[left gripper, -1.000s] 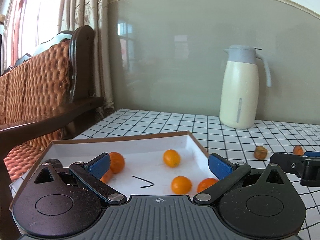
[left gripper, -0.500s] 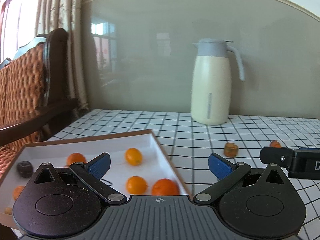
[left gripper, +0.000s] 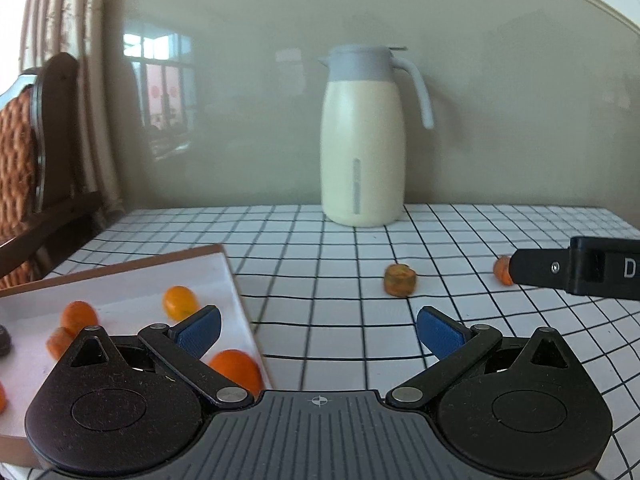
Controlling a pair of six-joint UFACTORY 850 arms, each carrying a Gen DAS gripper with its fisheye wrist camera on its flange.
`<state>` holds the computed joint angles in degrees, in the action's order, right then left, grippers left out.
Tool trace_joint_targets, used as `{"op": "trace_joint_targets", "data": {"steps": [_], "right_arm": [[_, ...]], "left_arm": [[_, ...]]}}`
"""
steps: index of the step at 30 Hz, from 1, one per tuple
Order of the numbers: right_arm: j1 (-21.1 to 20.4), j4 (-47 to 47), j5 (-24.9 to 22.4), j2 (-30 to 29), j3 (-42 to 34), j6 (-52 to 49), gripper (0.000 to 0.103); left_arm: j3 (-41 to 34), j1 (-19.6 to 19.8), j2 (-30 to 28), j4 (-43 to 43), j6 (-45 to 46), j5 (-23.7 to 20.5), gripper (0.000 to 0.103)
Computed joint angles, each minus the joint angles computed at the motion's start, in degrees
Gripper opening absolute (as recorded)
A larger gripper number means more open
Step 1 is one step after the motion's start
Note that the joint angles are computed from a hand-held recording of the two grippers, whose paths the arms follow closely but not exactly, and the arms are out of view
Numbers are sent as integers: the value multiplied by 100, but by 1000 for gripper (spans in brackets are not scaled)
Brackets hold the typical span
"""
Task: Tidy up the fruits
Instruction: 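Move both tools back toward the remaining fruit pieces on the table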
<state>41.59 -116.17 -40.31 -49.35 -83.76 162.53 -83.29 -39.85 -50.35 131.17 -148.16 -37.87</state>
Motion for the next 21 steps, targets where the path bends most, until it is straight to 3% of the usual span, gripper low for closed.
{"op": "trace_joint_targets", "data": {"steps": [11,18,21], "right_arm": [[-192,339,42,-126,-106,-129,90],[-304,408,306,-294,-333,-330,74],[-371,434,443,-361,-436,-364,70]], "left_arm": [[-788,19,-433,-178,197,619,103],[-1379,28,-780,-502,643,960,103],[-1656,38,-940,-681,936,1070,96]]}}
